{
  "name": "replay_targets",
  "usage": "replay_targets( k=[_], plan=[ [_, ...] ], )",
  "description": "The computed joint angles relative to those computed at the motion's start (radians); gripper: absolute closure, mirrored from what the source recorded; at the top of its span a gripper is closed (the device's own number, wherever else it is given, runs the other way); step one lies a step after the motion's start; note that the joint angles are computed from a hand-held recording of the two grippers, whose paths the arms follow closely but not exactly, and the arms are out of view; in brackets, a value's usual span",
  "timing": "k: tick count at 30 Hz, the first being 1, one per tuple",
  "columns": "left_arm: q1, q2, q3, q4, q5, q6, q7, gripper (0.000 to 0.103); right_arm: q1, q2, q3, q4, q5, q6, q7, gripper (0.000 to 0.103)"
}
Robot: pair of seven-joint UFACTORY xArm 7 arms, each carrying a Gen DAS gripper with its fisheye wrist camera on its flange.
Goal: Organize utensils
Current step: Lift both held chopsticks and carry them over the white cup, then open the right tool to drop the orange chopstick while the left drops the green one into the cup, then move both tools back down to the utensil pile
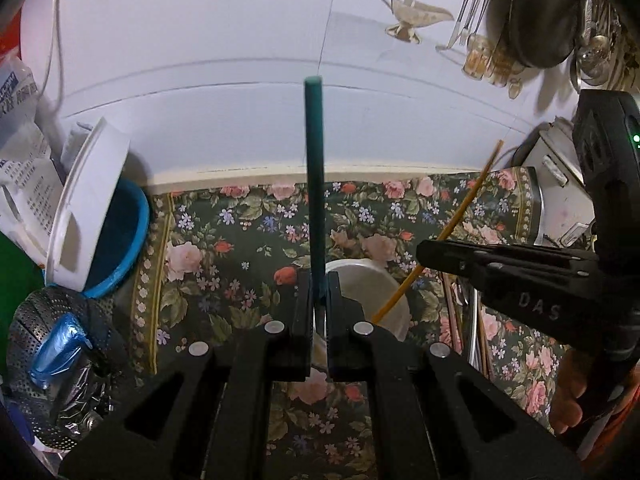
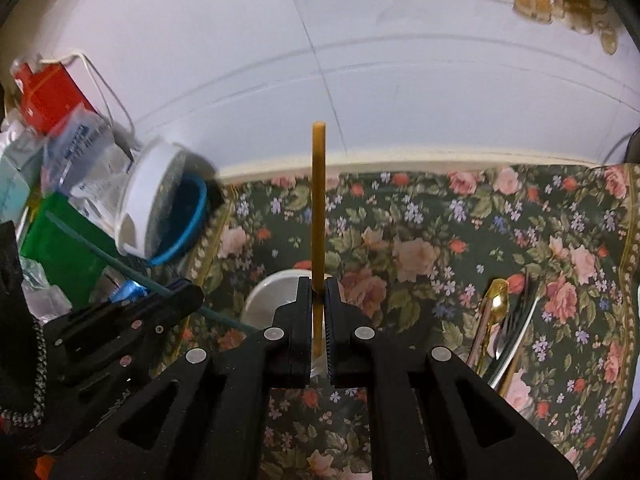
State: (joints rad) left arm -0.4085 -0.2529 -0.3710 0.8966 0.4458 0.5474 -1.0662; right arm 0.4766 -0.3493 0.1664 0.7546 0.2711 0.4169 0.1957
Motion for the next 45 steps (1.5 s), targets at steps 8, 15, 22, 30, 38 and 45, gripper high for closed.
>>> replay_targets(
  k=[8, 15, 22, 30, 38, 45],
  plan=[
    [-0.006, 0.012, 0.011, 0.001, -0.015, 0.020, 0.005, 0.099, -0.007, 0.033, 0.015, 0.028, -0.034, 0.016, -0.004, 0.096],
    [-0.007, -0.017, -0.002, 0.004, -0.012, 0.070, -0.009, 0.095, 0.003, 0.013, 0.000, 0.024, 0.004, 0.045, -0.047, 0.083],
    [0.002, -0.046, -0.035, 0.045, 0.038, 0.139, -0.042, 0.082, -0.005, -0.051, 0.007, -0.004, -0.031, 0.040, -0.042, 0.065],
    [0.003, -0.074, -0.080, 0.103, 0.083, 0.213, -0.108, 0.066, -0.002, -0.182, -0.030, -0.070, -0.035, 0.041, -0.089, 0.064],
    [-0.018, -0.052, -0.144, 0.200, 0.148, 0.284, -0.186, 0.057, -0.029, -0.331, -0.068, -0.154, -0.047, 0.073, -0.123, 0.063],
    [-0.087, 0.061, -0.162, 0.310, 0.216, 0.324, -0.243, 0.050, -0.081, -0.460, -0.109, -0.221, -0.060, 0.147, -0.145, 0.063]
  ],
)
